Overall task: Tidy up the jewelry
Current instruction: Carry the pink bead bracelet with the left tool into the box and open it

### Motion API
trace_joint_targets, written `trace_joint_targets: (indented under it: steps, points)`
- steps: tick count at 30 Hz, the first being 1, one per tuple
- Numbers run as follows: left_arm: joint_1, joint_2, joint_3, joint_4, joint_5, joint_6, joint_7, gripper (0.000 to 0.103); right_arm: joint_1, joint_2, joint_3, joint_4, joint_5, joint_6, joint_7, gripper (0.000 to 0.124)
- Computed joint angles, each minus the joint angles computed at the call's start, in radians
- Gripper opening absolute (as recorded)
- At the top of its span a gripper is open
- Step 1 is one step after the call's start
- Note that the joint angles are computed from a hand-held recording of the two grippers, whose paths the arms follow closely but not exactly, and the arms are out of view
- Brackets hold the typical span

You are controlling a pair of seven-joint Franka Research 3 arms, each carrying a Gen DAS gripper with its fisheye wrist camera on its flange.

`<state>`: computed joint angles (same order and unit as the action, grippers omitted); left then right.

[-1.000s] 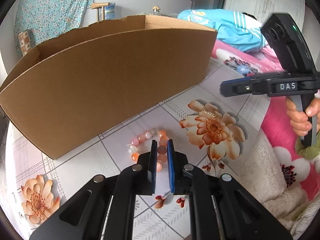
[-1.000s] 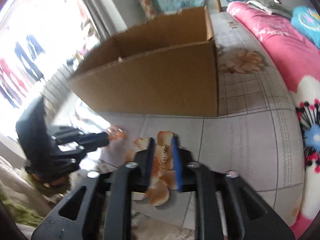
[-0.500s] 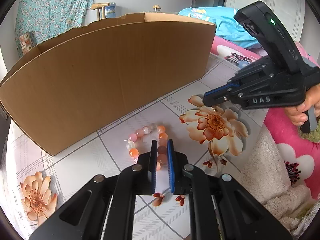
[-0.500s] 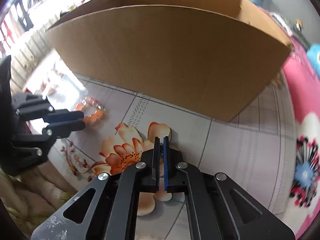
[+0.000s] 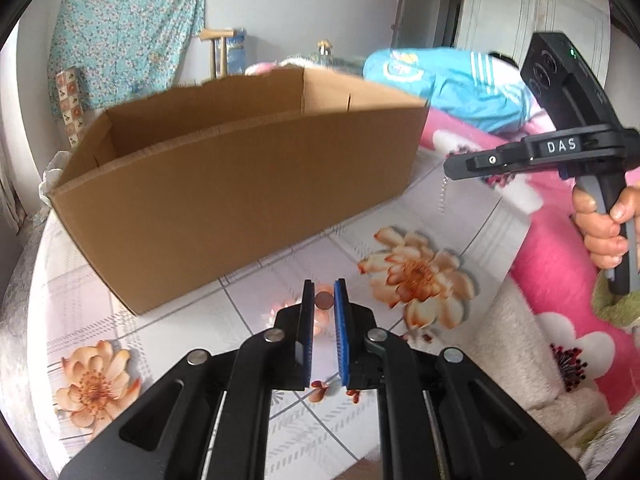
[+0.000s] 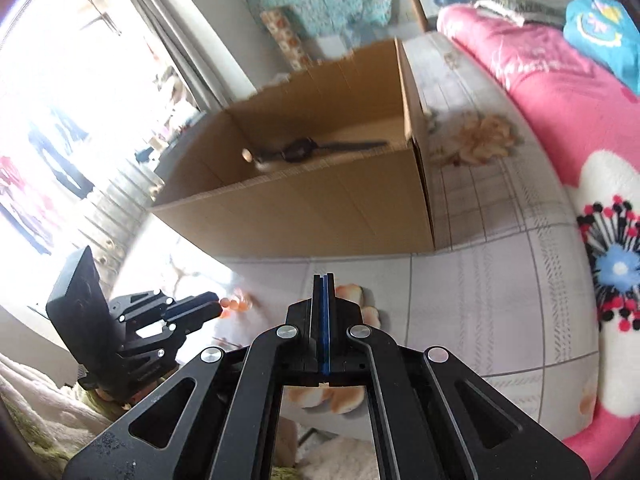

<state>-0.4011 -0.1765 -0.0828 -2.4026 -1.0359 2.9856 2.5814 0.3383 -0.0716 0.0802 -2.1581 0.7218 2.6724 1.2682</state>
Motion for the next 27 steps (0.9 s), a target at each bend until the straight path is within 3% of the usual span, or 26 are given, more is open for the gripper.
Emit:
trace_joint_targets:
  steps: [7,15,19,27]
  points:
    - [-0.038,-0.108,0.058,0.007,-0.166,-0.058,0.126,0.009,0.027,-0.072,-0.010,-0.007,0.082,0.066,-0.107,0.000]
    - [0.028,-0.143,0.068,0.116,-0.167,-0.214,0.136,0.009,0.055,-0.058,-0.039,0.096,0.234,0.084,-0.305,0.000]
    - [0.082,-0.060,0.054,0.254,-0.062,-0.291,0.043,0.009,0.029,0.015,-0.041,0.210,0.262,0.022,-0.355,0.000]
    - [0.200,0.252,-0.042,0.623,0.287,-0.462,-0.257,0.009,-0.051,0.186,-0.005,0.391,0.092,-0.083,-0.253,0.000]
